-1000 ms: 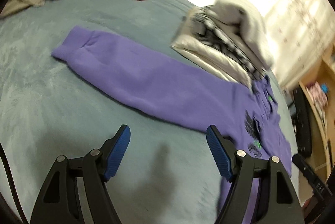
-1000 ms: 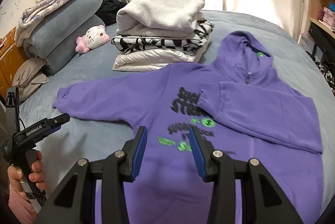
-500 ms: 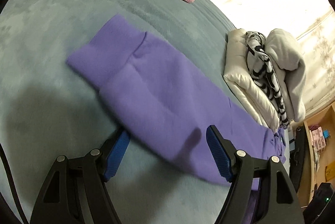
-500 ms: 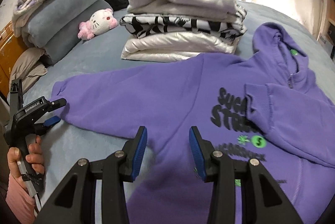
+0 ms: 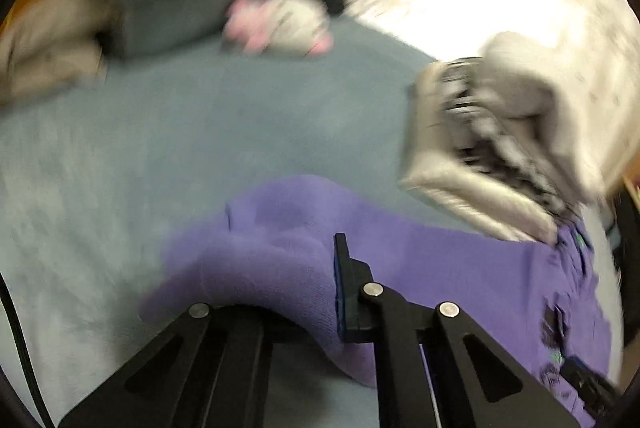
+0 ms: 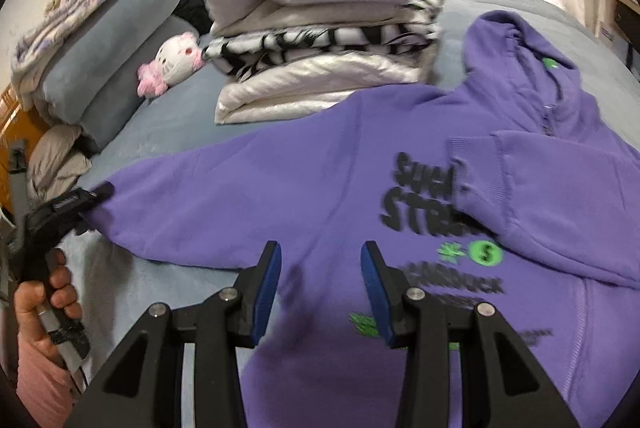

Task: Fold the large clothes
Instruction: 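Grasp the sleeve cuff with the left gripper and fold it across the body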

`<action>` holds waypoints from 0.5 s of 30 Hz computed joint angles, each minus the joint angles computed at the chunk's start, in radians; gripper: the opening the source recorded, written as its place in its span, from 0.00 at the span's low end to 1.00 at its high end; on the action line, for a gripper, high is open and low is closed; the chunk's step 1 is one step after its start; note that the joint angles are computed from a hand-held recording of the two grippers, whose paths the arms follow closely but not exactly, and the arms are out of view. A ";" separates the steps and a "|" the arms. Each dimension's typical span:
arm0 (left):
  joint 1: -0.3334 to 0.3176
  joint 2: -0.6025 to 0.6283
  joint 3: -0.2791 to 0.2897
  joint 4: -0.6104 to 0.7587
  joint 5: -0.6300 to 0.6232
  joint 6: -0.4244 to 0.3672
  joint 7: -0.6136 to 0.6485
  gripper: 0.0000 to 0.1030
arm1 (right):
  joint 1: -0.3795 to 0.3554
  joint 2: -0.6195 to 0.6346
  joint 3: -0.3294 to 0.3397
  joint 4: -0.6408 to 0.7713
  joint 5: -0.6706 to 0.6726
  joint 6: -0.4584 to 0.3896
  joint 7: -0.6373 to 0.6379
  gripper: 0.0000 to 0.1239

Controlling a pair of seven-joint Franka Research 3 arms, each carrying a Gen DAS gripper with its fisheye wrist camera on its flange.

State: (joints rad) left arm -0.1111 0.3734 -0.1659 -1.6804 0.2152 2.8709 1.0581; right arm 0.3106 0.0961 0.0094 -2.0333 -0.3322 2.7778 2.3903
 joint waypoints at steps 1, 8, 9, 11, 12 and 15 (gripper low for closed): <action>-0.029 -0.028 0.010 -0.007 0.040 0.013 -0.005 0.06 | -0.002 -0.021 -0.004 -0.023 -0.002 0.009 0.011 0.33; -0.169 -0.102 -0.044 0.055 0.191 0.011 0.047 0.06 | -0.124 -0.261 0.026 -0.254 -0.108 0.074 0.159 0.33; -0.185 -0.094 -0.062 0.075 0.185 -0.003 0.070 0.06 | -0.151 -0.291 0.038 -0.281 -0.125 0.080 0.179 0.33; -0.227 -0.065 -0.086 0.120 0.183 -0.030 0.104 0.06 | -0.215 -0.377 0.061 -0.355 -0.160 0.088 0.219 0.33; -0.265 -0.039 -0.086 0.154 0.201 -0.054 0.104 0.06 | -0.242 -0.408 0.072 -0.382 -0.165 0.090 0.228 0.33; -0.341 0.047 -0.107 0.246 0.197 -0.123 0.138 0.06 | -0.334 -0.520 0.097 -0.482 -0.169 0.092 0.249 0.34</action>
State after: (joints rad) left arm -0.4518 0.4202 -0.2725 -1.4346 0.4117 2.7482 1.1959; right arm -0.0232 -0.4241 0.1061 -2.5157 -0.5011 2.8699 2.6397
